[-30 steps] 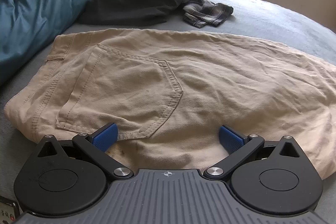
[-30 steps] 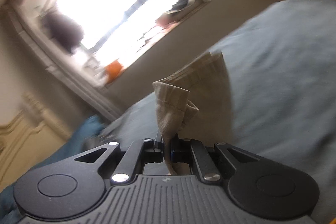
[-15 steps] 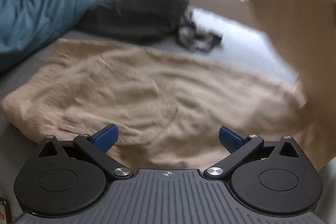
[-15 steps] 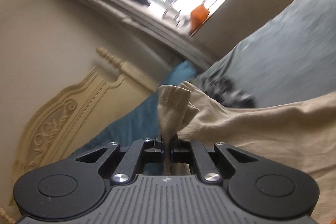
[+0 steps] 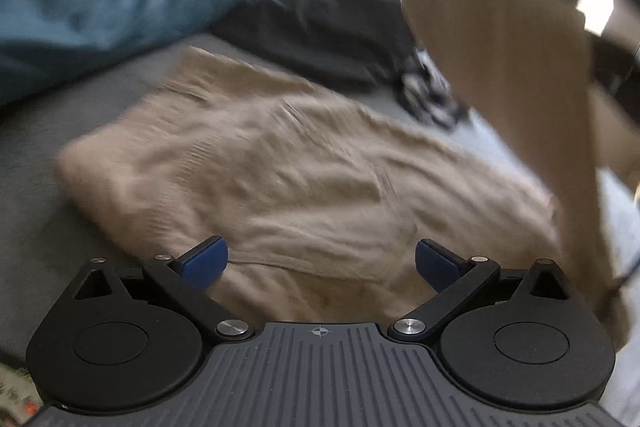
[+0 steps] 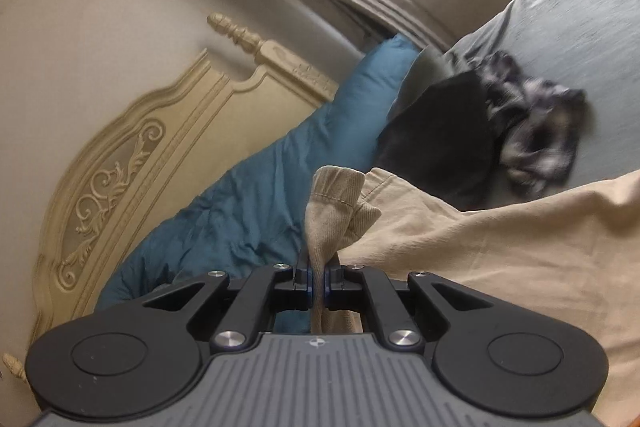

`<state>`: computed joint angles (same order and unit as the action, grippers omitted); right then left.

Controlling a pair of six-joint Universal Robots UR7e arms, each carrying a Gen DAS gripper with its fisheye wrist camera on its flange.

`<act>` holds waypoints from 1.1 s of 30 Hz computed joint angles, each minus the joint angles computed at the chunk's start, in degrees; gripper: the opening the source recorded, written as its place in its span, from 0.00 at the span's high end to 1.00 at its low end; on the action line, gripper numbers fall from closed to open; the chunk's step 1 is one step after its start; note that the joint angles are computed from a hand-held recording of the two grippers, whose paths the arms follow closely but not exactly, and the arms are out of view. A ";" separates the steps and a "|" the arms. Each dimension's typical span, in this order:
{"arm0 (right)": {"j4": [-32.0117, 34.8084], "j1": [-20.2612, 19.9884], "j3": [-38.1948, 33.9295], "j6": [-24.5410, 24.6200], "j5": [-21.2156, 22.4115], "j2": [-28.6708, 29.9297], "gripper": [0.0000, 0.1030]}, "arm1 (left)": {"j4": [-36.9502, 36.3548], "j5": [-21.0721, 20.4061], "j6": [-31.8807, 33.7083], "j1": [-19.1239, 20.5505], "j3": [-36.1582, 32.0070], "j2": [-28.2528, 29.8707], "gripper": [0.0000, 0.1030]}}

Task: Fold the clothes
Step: 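Lift the hem with the right gripper, fold it over toward the waistband, release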

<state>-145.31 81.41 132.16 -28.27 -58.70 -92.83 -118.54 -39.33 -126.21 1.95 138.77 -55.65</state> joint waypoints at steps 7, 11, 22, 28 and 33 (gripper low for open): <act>-5.34 9.14 2.10 -9.32 -8.32 9.15 0.95 | 17.00 -6.75 -21.18 -10.66 3.79 -10.63 0.10; -9.80 17.58 3.69 -21.00 -26.75 17.71 0.95 | 22.24 -10.83 -28.53 -13.60 3.88 -12.04 0.22; -27.46 21.48 12.22 -32.28 -32.94 21.44 0.94 | 29.21 -11.55 -40.23 -17.65 4.50 -13.78 0.32; -31.93 20.72 14.02 -31.30 -28.16 21.52 0.94 | 34.32 -13.97 -45.71 -20.67 3.98 -14.49 0.33; -32.92 21.56 13.89 -30.17 -31.16 26.18 0.88 | 37.19 -15.53 -47.38 -20.88 3.33 -15.09 0.33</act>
<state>-178.24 102.98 146.06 -58.44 -89.86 -66.64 -81.35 -54.86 -173.59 -18.93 142.09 -70.74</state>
